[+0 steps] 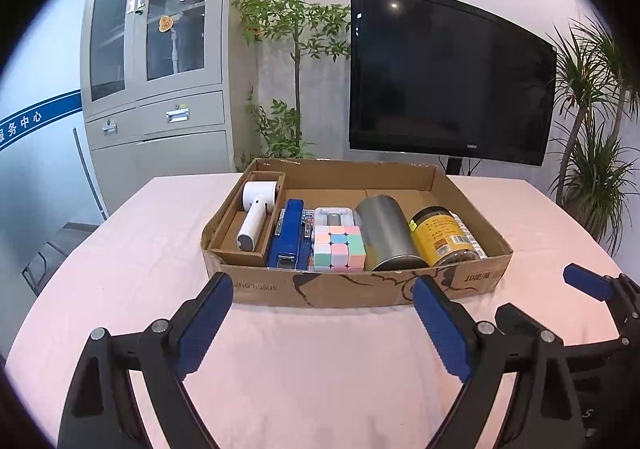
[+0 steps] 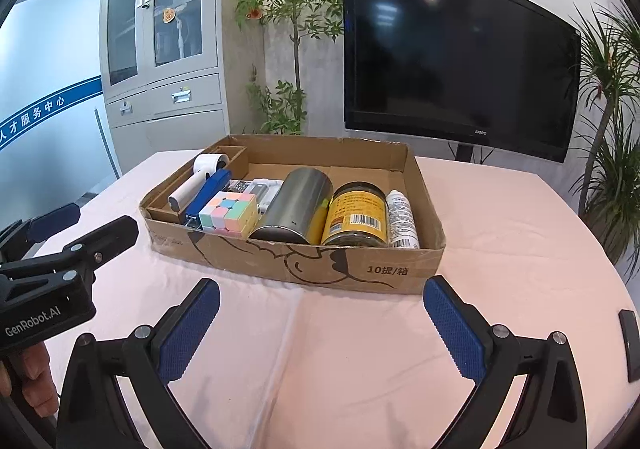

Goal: Organize rigid objects

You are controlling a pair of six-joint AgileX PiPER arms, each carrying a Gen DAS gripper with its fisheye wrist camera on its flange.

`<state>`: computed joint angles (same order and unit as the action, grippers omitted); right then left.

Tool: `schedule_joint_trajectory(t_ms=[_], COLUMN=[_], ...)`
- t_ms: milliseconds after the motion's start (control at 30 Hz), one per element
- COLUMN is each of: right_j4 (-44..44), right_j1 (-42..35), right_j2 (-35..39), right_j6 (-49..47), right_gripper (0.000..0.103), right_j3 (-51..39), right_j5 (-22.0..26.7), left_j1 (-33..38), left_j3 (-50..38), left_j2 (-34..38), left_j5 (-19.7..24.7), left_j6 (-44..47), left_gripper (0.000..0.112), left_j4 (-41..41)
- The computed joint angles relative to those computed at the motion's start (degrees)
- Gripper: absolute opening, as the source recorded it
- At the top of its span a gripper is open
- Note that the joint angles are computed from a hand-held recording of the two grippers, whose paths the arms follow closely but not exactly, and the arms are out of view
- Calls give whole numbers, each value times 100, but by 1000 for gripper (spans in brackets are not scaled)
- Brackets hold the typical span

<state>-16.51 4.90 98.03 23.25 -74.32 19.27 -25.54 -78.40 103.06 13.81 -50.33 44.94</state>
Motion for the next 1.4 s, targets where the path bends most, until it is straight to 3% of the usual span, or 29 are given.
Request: schedule_joint_trajectory(t_ms=[100,267,700,1400], right_j4=[130,300,485,336], right_j1=[-16,-42,-127,-132], right_j2=[7,92,427,701], right_j6=[-179,-395,-582,-340], right_gripper=[102,102,102,102], right_j3=[2,-43,-299,-465], right_j5=[31,47,98,138], left_j1=[-65,-98,-47,-32], left_j3=[14,-23,-321,-642], left_j2=[33,90,336,639], left_j5=[75,114,133,271], left_j6=[-537,-606,180,724], left_gripper=[92,92,92,92], left_j4=[519,580,-173,-719])
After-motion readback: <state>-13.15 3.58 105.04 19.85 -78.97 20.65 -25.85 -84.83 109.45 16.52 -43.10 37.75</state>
